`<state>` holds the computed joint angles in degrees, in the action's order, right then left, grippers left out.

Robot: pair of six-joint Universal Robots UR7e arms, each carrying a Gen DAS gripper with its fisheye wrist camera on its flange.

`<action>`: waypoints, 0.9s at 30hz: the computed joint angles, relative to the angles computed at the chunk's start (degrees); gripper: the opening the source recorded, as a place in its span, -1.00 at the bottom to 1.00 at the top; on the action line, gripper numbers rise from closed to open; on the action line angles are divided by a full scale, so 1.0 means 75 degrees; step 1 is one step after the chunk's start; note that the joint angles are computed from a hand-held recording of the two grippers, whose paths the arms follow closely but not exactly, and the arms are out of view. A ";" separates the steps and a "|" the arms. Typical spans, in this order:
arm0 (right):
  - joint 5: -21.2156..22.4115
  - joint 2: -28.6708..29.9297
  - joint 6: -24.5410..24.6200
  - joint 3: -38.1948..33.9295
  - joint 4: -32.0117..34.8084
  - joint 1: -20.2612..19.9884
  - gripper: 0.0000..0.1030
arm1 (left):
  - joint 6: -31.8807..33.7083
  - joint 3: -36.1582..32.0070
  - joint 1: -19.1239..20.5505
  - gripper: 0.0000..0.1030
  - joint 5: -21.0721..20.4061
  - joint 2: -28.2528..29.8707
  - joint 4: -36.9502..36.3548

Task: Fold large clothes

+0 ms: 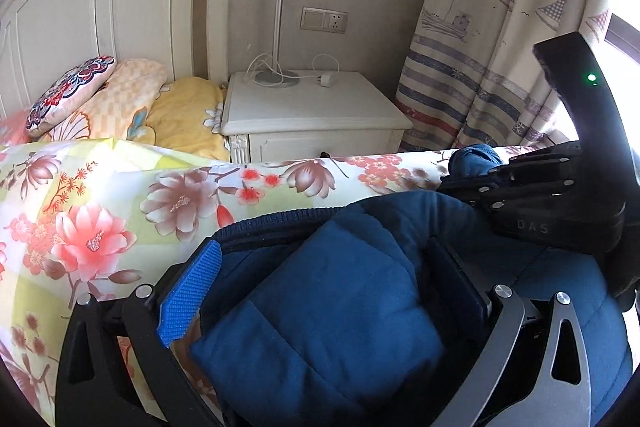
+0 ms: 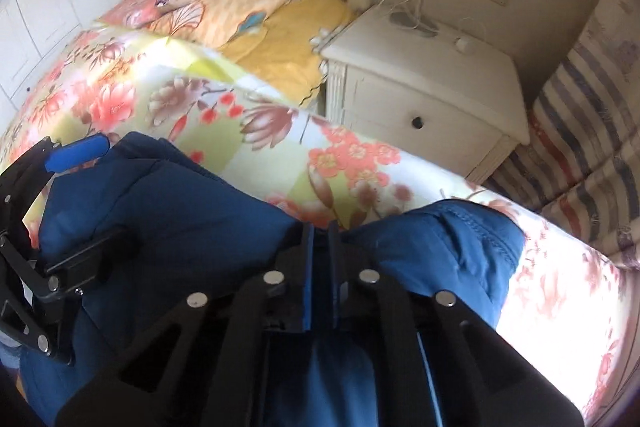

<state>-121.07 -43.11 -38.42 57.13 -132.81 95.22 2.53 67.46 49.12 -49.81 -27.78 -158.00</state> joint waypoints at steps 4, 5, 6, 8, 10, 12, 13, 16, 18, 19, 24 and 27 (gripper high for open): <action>0.0094 0.0041 0.0128 -0.0037 0.0210 -0.0080 -0.92 | -0.0027 -0.0010 -0.0009 0.91 0.0103 0.0021 0.0012; 0.0124 0.0052 0.0139 -0.0047 0.0208 -0.0098 -0.92 | -0.0060 -0.0009 -0.0007 0.91 0.0130 0.0022 0.0010; 0.0185 0.0036 0.0181 -0.0050 0.0224 -0.0132 -0.95 | -0.0066 -0.0065 0.0019 0.91 0.0109 0.0041 0.0043; 0.0341 0.0018 0.0332 -0.0050 0.0230 -0.0198 -0.98 | -0.0192 -0.0117 0.0064 0.91 0.0044 0.0035 0.0163; 0.0336 0.0001 0.0325 0.0038 0.0033 -0.0198 -0.98 | -0.0347 -0.0186 0.0119 0.91 -0.0096 0.0020 0.0354; 0.0070 -0.0013 0.0110 0.0194 -0.0294 -0.0106 -0.98 | -0.0502 -0.0291 0.0147 0.91 -0.0171 0.0002 0.0713; -0.0135 -0.0015 -0.0021 0.0216 -0.0335 -0.0041 -0.97 | -0.0633 -0.0397 0.0136 0.91 -0.0196 -0.0026 0.1142; -0.0988 -0.0255 -0.0570 0.0693 -0.1025 0.0391 -0.72 | -0.1099 -0.0320 -0.0211 0.90 0.0585 -0.0319 0.2231; -0.0412 -0.0753 -0.0715 0.1240 -0.1385 0.0537 -0.25 | -0.0622 0.0802 -0.0721 0.90 0.1243 -0.1003 0.1357; 0.0188 -0.1100 -0.0610 0.1501 -0.1265 0.0601 0.05 | -0.0389 0.1429 -0.0956 0.90 0.1398 -0.1365 0.0749; 0.0773 -0.1500 -0.0923 0.2031 -0.1277 0.0995 0.15 | -0.0840 0.3647 -0.1774 0.90 0.1469 -0.2515 -0.0232; 0.0241 -0.1124 -0.1090 0.2093 -0.1359 0.1141 0.06 | -0.1495 0.4262 -0.1853 0.91 0.1789 -0.2487 0.0205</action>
<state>-119.26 -51.54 -46.59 72.83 -143.00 103.77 -8.68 99.43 35.22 -36.39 -46.43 -156.47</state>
